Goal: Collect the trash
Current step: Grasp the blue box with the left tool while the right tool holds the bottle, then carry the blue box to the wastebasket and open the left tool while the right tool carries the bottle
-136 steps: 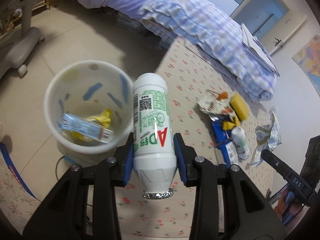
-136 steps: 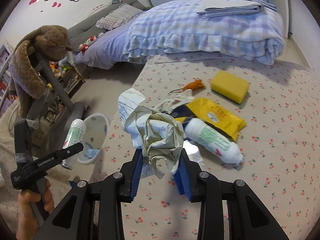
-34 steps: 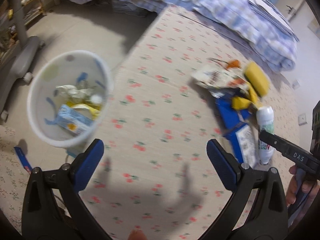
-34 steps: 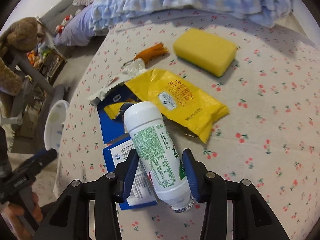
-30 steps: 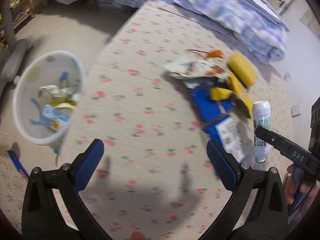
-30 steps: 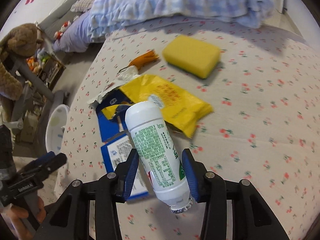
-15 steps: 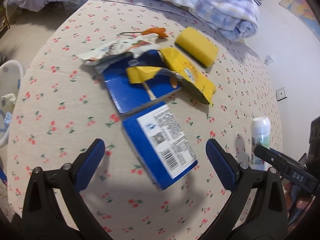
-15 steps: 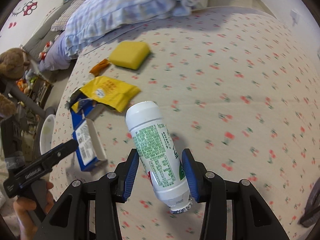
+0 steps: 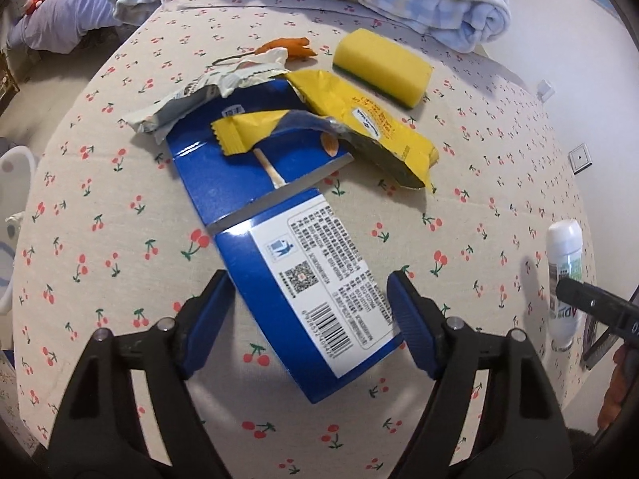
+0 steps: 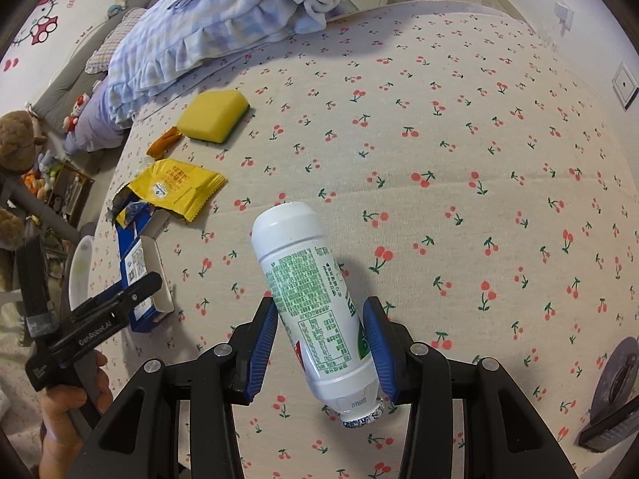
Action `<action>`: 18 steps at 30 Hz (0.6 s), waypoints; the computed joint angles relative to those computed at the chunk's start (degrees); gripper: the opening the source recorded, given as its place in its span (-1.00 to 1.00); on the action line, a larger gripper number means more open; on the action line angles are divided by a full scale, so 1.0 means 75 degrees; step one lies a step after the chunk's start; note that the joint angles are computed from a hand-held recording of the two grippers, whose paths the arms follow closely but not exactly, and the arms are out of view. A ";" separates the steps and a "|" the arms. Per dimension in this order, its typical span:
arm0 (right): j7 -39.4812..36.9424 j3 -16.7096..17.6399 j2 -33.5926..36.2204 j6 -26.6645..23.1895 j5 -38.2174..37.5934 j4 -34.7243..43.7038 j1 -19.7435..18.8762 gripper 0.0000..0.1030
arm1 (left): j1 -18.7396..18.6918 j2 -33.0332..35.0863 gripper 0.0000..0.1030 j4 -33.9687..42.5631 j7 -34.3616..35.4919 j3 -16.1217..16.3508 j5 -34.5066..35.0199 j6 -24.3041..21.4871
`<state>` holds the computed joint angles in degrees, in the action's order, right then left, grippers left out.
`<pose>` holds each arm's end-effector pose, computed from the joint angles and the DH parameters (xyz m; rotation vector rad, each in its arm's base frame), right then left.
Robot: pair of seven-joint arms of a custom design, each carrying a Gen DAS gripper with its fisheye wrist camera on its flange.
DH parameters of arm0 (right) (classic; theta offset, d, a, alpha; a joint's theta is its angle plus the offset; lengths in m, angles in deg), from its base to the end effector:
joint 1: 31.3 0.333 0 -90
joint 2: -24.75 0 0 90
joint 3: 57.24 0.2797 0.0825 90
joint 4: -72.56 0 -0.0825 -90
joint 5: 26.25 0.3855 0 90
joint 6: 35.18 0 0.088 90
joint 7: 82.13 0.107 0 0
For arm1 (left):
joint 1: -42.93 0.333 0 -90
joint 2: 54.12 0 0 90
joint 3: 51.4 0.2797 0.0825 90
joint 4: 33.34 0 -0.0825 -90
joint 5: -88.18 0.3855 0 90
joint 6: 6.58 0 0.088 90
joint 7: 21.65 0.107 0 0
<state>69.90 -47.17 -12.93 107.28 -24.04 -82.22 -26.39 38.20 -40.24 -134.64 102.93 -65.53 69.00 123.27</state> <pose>0.3886 0.1007 0.4400 -0.9455 2.5435 -0.1822 0.6092 -0.2069 0.4203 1.2449 -2.8057 0.6642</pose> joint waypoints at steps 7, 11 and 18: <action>-0.0035 0.0027 0.0243 0.0052 -0.0080 0.0262 -0.0011 -0.12 | 0.0177 0.0024 0.43 0.0167 0.0377 -0.0002 -0.0363 -0.0471; 0.0000 0.0063 0.0475 0.0158 -0.0162 0.0500 -0.0015 -0.12 | 0.0319 -0.0018 0.42 0.0276 0.0626 0.0046 -0.0671 -0.0806; 0.0075 0.0126 0.0995 0.0332 -0.0344 0.1060 0.0052 -0.12 | 0.0569 0.0081 0.42 0.0652 0.0649 0.0217 -0.0983 -0.1208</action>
<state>70.46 -46.23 -5.47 109.77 -26.62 -74.26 -26.00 42.47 -39.63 -129.74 107.80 -63.91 61.63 114.21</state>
